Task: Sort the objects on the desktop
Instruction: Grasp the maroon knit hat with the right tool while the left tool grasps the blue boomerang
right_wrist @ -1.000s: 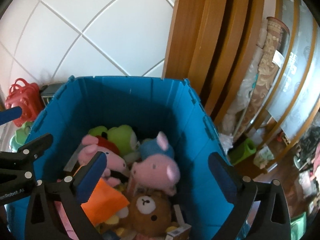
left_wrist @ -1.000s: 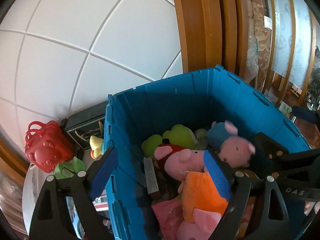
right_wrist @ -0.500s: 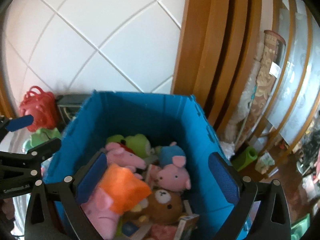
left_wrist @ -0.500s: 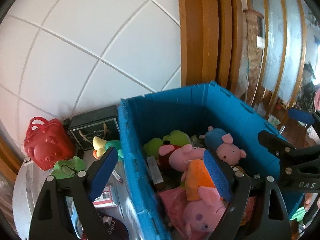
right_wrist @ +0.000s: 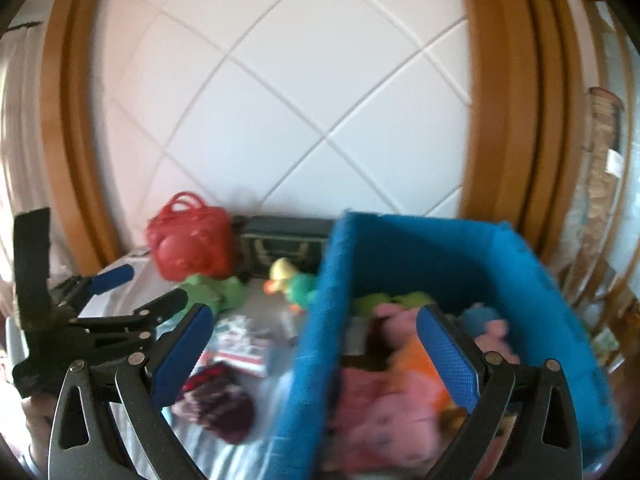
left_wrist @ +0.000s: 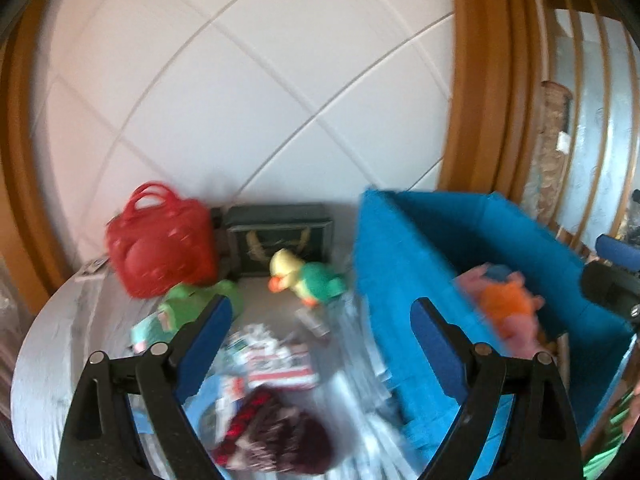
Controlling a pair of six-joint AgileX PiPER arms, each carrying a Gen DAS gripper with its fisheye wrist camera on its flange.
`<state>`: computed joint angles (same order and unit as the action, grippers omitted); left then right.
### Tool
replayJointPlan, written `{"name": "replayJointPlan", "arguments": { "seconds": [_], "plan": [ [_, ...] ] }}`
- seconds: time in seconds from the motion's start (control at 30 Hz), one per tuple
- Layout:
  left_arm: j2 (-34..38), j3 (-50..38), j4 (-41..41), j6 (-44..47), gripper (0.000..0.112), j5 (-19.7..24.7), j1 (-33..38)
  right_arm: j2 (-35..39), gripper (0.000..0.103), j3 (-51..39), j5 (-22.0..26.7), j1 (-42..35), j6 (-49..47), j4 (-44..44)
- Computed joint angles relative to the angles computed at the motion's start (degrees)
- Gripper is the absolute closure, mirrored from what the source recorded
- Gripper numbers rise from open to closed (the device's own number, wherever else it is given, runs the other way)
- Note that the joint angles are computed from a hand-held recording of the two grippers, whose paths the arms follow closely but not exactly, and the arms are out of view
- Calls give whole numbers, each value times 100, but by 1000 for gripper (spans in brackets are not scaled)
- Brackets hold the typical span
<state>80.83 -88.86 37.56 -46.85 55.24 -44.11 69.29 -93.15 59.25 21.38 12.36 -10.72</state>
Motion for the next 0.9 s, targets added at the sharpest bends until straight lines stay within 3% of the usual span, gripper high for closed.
{"name": "replayJointPlan", "arguments": {
  "seconds": [0.23,0.33,0.47,0.67,0.9],
  "plan": [
    [-1199,2281,-988,1180,21,-1217,2095,750,0,250,-341,1571,1802,-893],
    [-1389,3021,-1583,1855,21,-1661,2970,1122,0,607,-678,2024,2514,-1268],
    [-1310,3938,-1745,2051,21,-2225,3752,1602,0,1083,-1065,2107,2951,-1263],
    [-507,4749,-1184,833,21,-2913,4016,2399,0,1818,-1759,1908,2696,-807],
    [523,5104,-456,-845,21,-3575,3779,3287,0,2259,-2393,1675,1211,81]
  ]
}}
